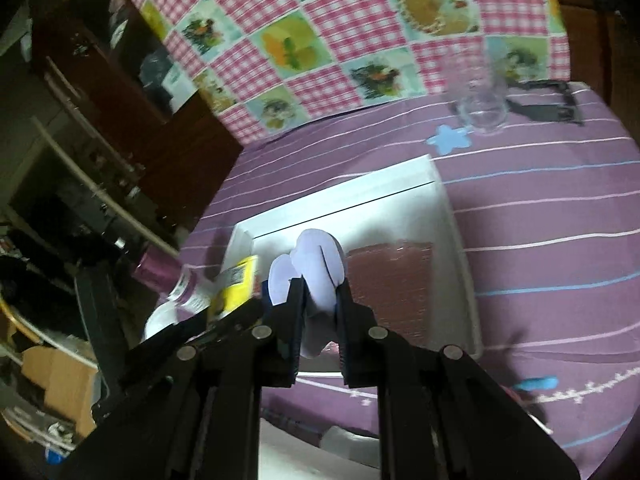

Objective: Organize soft objects
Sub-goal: 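Lower the lavender pad and yellow packet into the white box and open both grippers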

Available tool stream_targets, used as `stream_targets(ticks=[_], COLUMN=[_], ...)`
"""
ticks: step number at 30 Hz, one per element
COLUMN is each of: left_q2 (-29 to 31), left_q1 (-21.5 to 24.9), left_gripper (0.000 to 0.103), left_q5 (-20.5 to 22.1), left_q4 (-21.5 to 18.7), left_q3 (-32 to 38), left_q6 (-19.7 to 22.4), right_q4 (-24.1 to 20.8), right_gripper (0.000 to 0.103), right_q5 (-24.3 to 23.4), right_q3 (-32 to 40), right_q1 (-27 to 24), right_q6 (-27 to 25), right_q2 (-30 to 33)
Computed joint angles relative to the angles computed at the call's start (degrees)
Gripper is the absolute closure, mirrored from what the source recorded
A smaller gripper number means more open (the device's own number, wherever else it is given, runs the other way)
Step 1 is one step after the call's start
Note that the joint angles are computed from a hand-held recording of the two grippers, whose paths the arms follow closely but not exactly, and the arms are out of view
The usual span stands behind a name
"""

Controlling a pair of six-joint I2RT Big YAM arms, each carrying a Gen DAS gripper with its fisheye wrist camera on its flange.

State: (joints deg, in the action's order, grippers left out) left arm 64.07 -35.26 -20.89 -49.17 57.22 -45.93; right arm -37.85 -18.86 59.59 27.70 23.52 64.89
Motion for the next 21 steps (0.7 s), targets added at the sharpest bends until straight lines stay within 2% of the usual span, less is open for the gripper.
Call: stream_targets(ticks=[5, 9, 13, 16, 18, 20, 21], left_q2=[0.89, 2.29, 3.34, 4.34, 3.96, 3.01, 2.51], left_q1=[-0.29, -0.31, -0.45, -1.02, -0.94, -0.48, -0.18], left_gripper=[0.043, 0.043, 0.043, 0.039, 0.028, 0.02, 0.02], left_q5=[-1.92, -5.47, -6.76, -7.32, -5.68, -3.45, -2.54], left_q4=[-1.76, -4.26, -5.25, -6.52, -5.3, -3.32, -2.59], left_q3=[0.68, 1.14, 1.44, 2.18, 1.76, 0.98, 0.62], left_q6=[-0.47, -0.95, 1.2, 2.5, 3.55, 4.2, 4.07], right_q4=[-0.94, -1.32, -3.05, -6.21, -8.97, -9.25, -8.86], right_gripper=[0.087, 0.086, 0.086, 0.085, 0.084, 0.084, 0.084], right_q5=[2.3, 3.15, 9.57, 15.36, 18.69, 17.6, 16.52], right_q3=[0.37, 0.66, 1.54, 2.91, 4.02, 4.01, 3.85], right_q1=[0.97, 2.09, 4.51, 5.83, 6.42, 5.89, 5.47], right_q6=[-1.08, -2.03, -3.72, -4.69, -5.48, -5.28, -4.91], right_q2=[1.24, 1.42, 2.07, 2.89, 3.52, 3.39, 3.3])
